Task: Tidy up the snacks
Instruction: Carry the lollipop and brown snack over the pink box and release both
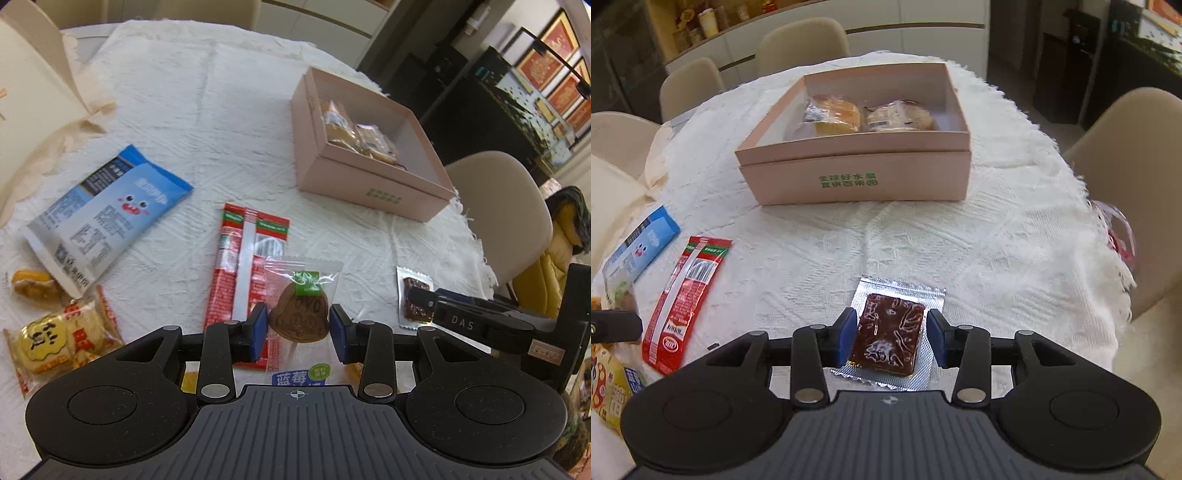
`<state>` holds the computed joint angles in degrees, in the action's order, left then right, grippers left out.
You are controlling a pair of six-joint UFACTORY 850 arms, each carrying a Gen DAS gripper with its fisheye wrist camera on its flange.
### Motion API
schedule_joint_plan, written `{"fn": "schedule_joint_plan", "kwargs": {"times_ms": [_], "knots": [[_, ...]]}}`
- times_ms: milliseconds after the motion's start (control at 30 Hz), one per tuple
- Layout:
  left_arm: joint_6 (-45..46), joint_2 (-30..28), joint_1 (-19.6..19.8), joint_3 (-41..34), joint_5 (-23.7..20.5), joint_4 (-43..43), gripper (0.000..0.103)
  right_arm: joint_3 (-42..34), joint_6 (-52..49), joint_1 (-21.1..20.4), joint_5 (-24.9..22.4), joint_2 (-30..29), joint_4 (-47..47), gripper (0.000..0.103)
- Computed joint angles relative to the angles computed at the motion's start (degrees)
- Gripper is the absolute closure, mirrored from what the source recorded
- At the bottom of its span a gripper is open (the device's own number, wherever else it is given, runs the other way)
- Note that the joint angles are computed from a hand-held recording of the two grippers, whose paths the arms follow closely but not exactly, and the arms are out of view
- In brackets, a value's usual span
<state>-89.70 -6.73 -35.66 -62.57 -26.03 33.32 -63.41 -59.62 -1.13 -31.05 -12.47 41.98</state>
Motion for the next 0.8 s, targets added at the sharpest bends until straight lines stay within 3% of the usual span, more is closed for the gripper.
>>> {"fn": "schedule_joint_plan", "kwargs": {"times_ms": [133,200,367,500,600,667,700,767,800], "knots": [[4.4,-1.1,0.8,-0.5,1.2,-2.6,0.062,2.4,1.1,1.6,4.6,1.0,-0.8,0.059],[6.5,-1.4,1.0,-0.5,1.8,-4.1,0.062,3.2,0.3,2.0,5.8,1.8,-1.2,0.064],[7.4,0.0,1.8,-0.3,5.2,-2.5,0.062,2.9,-8.4,-0.3,2.7,5.2,6.4,0.065],[10.5,1.0,5.1,-3.0,10.8,-1.4,0.062,-0.9,-14.7,-2.8,-1.2,6.7,14.9,0.065],[27.0,-1.5,9.8,-9.9,13.9,-13.0,0.062,-5.8,-19.0,-3.0,-2.6,5.7,21.2,0.065],[39.0,-5.7,12.2,-16.7,13.5,-22.6,0.061,-10.5,-18.5,-1.9,-2.2,3.0,22.8,0.064],[45.0,-8.7,13.2,-21.1,11.5,-28.6,0.061,-13.3,-17.4,-1.1,-1.9,1.0,23.1,0.064],[57.0,-16.8,16.1,-31.7,4.3,-40.5,0.062,-20.0,-7.9,0.3,-3.3,-4.0,16.5,0.047],[61.1,-20.2,17.3,-35.4,1.6,-44.8,0.062,-23.0,-1.9,1.2,-3.2,-6.3,12.0,0.044]]}}
